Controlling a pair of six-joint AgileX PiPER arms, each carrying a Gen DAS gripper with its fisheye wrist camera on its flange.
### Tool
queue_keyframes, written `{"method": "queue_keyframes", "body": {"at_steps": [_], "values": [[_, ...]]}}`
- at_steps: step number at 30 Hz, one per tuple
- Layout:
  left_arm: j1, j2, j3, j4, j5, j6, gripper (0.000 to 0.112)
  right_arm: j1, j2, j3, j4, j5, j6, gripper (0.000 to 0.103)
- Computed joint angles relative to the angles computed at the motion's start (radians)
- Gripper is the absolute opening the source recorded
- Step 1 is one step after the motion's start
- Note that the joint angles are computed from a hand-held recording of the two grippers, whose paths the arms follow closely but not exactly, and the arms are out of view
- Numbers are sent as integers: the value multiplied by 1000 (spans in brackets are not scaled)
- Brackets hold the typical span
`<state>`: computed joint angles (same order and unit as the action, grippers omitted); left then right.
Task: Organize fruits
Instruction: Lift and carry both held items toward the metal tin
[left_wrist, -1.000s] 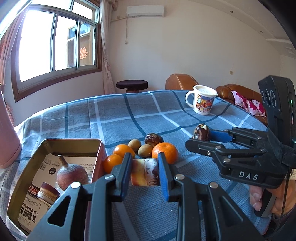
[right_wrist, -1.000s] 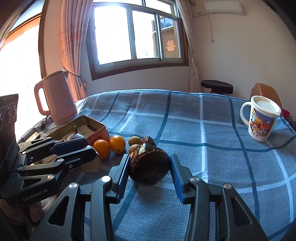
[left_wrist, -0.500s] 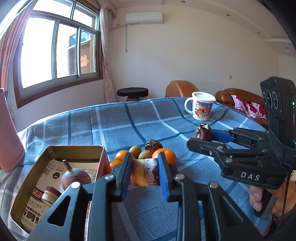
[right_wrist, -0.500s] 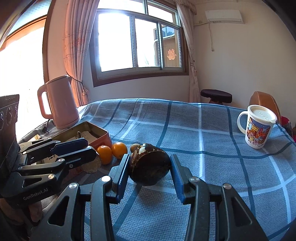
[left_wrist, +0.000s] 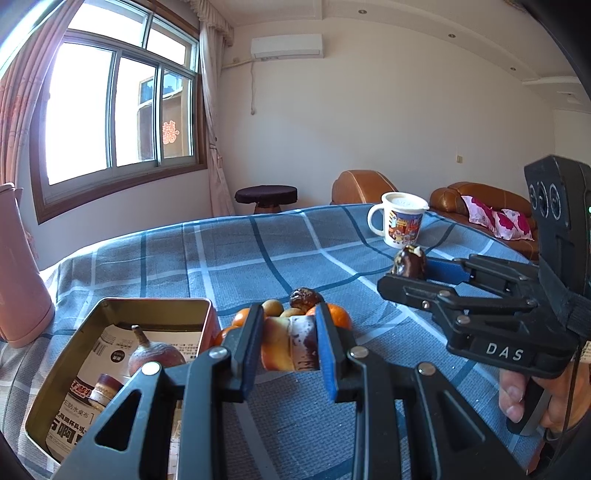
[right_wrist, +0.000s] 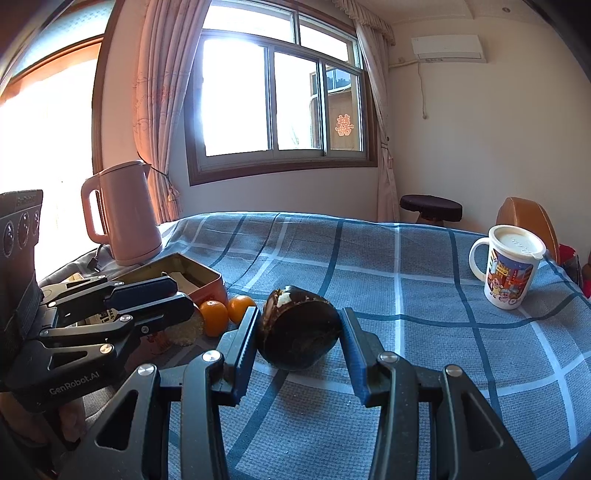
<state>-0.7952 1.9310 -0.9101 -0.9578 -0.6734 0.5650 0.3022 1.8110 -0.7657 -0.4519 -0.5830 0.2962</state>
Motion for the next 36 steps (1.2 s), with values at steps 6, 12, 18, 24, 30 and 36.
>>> {"method": "queue_keyframes", "body": {"at_steps": [6,12,18,24,30,36], "values": [[-8,1,9,11,-27,-15,30,-3,-8,27,24,-40,-31,45],[-19,-6,25,17,-56,-30,30,-5,-14,43,38,-67,-51,45],[-25,-12,44,31,-84,-52,30,-2,-18,62,61,-97,-81,45],[-28,-23,62,36,-90,-71,30,-1,-11,35,35,-57,-48,45],[-12,-46,96,53,-79,-109,30,39,-5,14,60,-19,-70,45],[12,-100,168,82,-95,-169,30,100,-7,-25,87,32,-92,45]]}}
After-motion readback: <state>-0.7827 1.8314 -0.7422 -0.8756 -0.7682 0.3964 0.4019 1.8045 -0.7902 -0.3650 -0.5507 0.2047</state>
